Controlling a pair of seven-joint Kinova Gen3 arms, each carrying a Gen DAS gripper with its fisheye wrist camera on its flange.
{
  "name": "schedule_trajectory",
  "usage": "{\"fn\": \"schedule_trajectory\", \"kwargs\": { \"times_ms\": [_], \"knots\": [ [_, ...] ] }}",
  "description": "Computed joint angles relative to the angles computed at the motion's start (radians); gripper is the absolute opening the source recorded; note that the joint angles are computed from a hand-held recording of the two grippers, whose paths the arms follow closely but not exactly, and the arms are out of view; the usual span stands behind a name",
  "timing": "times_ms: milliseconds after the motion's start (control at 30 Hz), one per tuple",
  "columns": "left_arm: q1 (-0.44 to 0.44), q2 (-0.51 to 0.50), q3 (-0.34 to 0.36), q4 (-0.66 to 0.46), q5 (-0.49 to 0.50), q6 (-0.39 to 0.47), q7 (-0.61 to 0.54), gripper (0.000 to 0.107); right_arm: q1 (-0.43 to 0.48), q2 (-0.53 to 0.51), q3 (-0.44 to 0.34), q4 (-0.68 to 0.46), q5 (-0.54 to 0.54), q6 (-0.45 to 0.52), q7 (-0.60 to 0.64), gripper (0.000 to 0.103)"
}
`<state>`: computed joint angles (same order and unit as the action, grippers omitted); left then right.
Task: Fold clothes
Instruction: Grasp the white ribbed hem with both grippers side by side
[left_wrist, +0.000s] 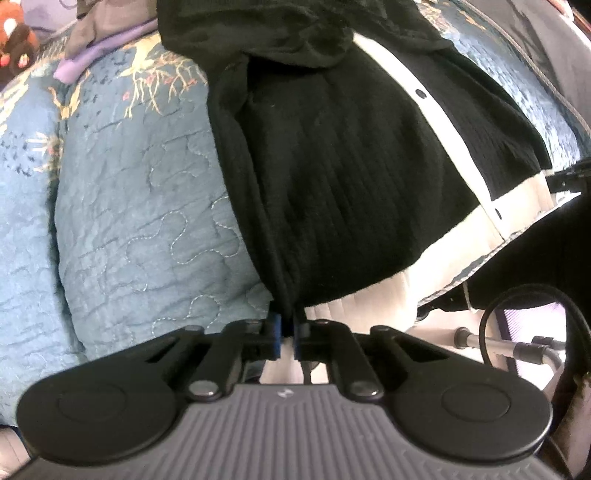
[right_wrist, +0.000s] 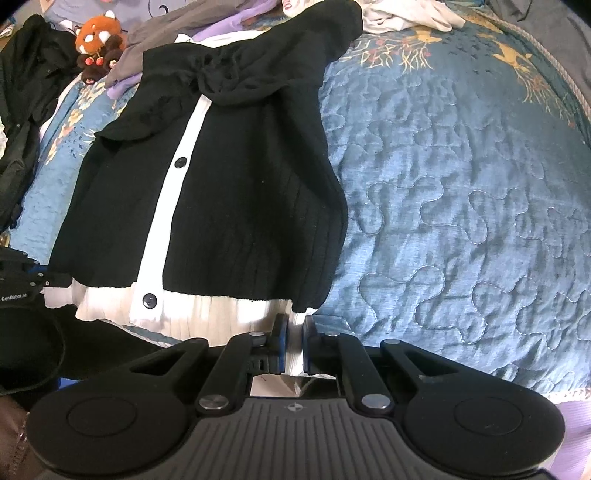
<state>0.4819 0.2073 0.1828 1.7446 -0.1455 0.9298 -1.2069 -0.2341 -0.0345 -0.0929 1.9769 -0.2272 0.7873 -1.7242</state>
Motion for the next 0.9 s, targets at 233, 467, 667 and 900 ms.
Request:
{"fn": "schedule_trajectory", "kwargs": {
  "times_ms": [233,467,667,900],
  "knots": [
    [0.035,-0.01,-0.003,0.012,-0.054,-0.008,0.099,0.006,-0.007,-0.011,-0.006,0.012,0.009,-0.022,-0.012,0.008],
    [0.036,-0.026,0.002,0.017,-0.047,-0.019,0.118,0.006,-0.005,-0.027,0.007,0.03,-0.032,-0.052,0.028,0.008],
    [-0.049,-0.089,-0.002,0.071,0.09,-0.079,0.073,0.006,0.004,-0.034,0.013,0.042,-0.072,-0.061,0.048,0.008],
    [-0.112,-0.145,-0.004,0.126,0.161,-0.1,0.034,0.006,0.004,-0.038,0.013,0.046,-0.073,-0.071,0.048,0.008]
  ]
}}
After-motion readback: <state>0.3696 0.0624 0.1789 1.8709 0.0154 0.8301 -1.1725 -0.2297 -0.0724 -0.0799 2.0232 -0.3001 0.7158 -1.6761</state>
